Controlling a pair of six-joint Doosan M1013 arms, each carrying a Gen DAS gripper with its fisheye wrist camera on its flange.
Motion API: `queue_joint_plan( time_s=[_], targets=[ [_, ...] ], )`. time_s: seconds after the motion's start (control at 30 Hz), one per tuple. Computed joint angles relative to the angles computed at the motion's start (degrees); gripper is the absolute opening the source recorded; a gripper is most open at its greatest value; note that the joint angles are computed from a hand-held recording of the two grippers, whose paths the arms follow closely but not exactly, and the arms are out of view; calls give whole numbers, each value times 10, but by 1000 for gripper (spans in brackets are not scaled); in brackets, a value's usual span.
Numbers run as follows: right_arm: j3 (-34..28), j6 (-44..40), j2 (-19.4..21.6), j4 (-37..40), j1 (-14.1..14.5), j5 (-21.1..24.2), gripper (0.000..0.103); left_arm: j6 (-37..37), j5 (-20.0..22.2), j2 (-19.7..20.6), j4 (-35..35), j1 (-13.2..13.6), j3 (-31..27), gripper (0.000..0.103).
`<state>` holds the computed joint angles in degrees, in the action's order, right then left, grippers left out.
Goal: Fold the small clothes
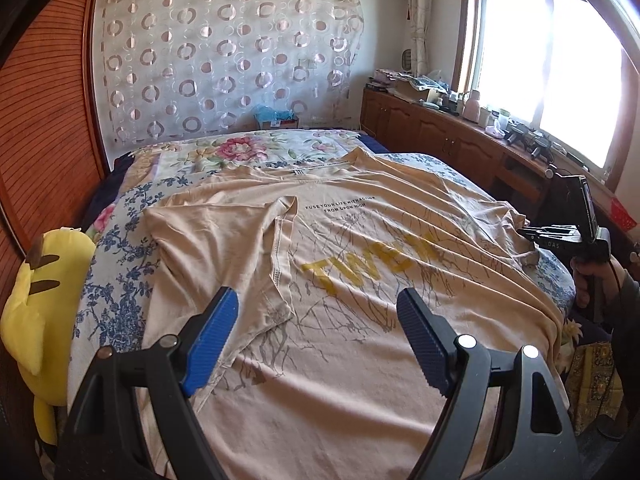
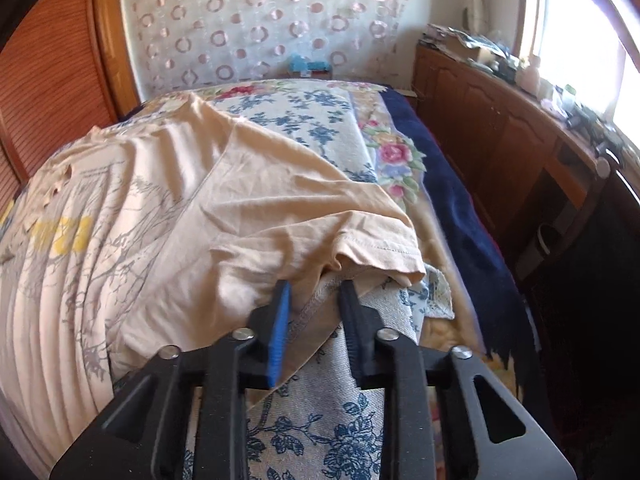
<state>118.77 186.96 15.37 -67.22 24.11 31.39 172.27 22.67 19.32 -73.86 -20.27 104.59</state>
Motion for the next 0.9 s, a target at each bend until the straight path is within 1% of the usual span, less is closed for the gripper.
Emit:
queue_joint_plan(
  time_s=[0.03,0.1,0.2,0.3,0.43,0.5,0.6,0.67,0.7,0.73,0.8,0.9],
  targets=[
    [-2,-15,0,7,-1,-6,4,0,-1,0,1,0,1,82],
    [-7,-31,3,15,2,3,1,3,-1,-1,-1,2,3,82],
    [-8,-22,-4,-1,0,-14,1,5,1,-2,-7,5,5,82],
    [-20,-4,-13,-44,12,-16,1,6,-1,-3,-14,9,6,82],
    [-61,-39,-9,-63,28,-33,1,13,-2,-4,-25,12,8,82],
    [-91,-69,6,-61,40,-45,1,12,-1,-4,-26,14,8,82],
    [-134,-139,33,-17,48,-100,2,9,-2,-3,-25,16,8,82],
    [-153,-167,47,5,51,-117,13,3,-3,-2,-21,17,8,82],
    [-162,-182,53,17,50,-126,30,3,-3,-3,-19,17,8,82],
    [-165,-178,56,12,50,-125,37,5,-3,-3,-20,18,9,82],
    [-164,-157,55,-7,48,-121,37,6,-4,-3,-21,18,9,82],
    [-152,-139,48,-14,42,-110,37,7,-1,-3,-24,18,9,82]
  ],
)
